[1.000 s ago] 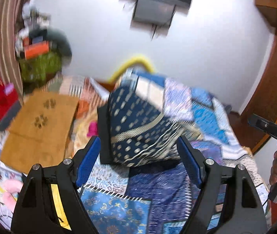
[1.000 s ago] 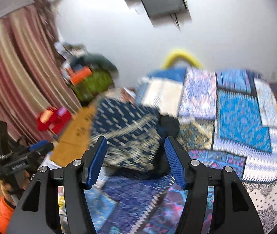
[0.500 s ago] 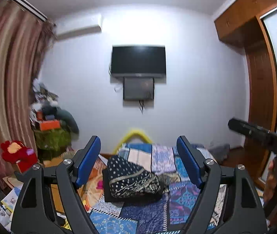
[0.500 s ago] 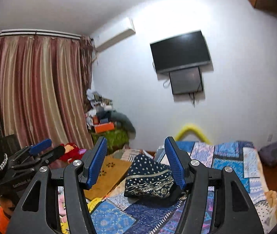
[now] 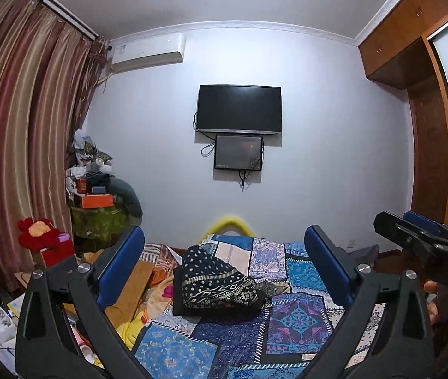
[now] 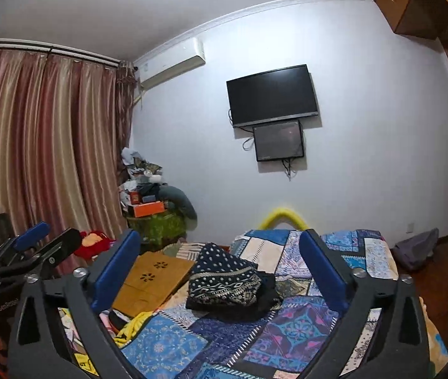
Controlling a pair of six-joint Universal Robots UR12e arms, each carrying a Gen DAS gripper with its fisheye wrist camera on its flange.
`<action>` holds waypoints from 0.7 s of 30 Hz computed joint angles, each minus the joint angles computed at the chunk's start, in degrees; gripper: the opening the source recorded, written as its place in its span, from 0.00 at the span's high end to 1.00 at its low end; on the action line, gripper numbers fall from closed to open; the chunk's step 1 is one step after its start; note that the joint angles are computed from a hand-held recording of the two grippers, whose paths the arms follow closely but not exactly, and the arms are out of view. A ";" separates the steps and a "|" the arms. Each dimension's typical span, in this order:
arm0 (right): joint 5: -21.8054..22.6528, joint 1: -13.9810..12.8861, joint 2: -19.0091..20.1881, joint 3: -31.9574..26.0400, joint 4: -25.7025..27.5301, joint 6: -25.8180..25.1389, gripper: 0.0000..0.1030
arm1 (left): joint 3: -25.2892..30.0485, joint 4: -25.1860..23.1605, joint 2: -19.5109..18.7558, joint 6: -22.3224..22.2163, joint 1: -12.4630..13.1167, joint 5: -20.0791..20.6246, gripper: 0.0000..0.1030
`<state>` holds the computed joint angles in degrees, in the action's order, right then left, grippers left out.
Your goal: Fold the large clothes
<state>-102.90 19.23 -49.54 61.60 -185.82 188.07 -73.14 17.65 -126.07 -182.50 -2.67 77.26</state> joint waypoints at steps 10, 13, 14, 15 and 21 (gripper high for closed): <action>-0.25 0.11 -0.37 1.11 0.62 -0.36 0.01 | 0.31 -1.89 -0.36 -0.10 0.02 0.97 0.01; 0.24 0.00 -0.48 1.23 1.09 0.11 0.01 | 0.31 -2.03 -0.55 -0.12 -0.04 1.61 0.01; 0.26 0.02 -0.49 1.29 1.18 0.18 0.01 | 0.29 -2.00 -0.60 -0.07 -0.10 1.87 0.01; 0.20 0.07 -0.53 1.60 1.07 0.24 0.01 | 0.34 -2.22 -0.65 -0.02 -0.11 1.93 0.01; 0.25 0.12 -0.68 1.82 2.10 0.44 0.01 | 0.60 -3.63 -0.80 -0.83 0.03 1.30 0.01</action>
